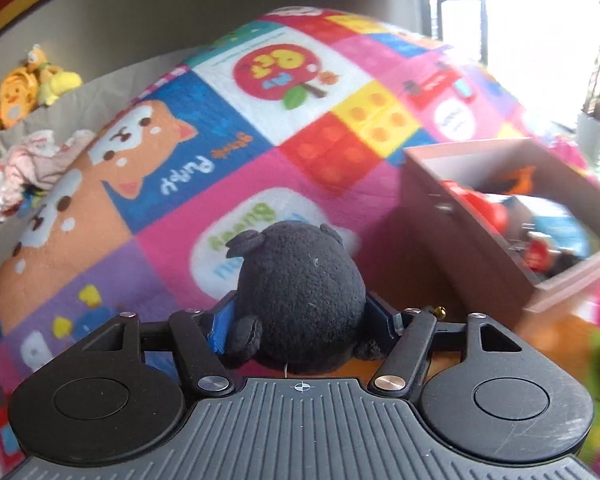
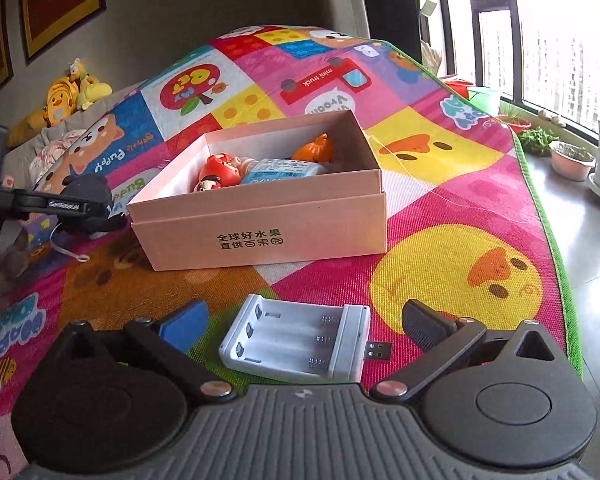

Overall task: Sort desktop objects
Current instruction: 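Grasp the black plush cat with the left gripper while the right holds the battery holder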

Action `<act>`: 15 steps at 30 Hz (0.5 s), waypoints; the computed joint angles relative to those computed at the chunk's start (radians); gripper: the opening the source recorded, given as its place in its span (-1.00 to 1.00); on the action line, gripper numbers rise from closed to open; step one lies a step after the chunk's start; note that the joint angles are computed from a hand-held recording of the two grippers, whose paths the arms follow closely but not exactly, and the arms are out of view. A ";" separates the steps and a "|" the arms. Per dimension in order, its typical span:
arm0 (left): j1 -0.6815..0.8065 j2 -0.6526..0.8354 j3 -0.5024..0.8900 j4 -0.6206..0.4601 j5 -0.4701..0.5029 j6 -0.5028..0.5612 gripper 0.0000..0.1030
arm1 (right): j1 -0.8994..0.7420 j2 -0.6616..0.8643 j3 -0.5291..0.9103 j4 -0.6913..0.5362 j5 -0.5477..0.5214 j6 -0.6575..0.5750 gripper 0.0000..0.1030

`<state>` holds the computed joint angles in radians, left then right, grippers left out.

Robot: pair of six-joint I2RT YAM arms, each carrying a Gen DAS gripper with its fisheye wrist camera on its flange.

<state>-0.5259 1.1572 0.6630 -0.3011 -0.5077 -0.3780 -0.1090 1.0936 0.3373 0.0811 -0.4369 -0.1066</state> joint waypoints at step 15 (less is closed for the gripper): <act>-0.382 -0.382 -0.210 -0.166 0.036 -0.457 0.75 | 0.007 0.015 0.008 -0.001 0.042 0.032 1.00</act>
<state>-0.9078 0.7750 0.4529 -0.4676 -0.4717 -0.8348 -0.1023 1.1083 0.3451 0.0806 -0.3953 -0.0745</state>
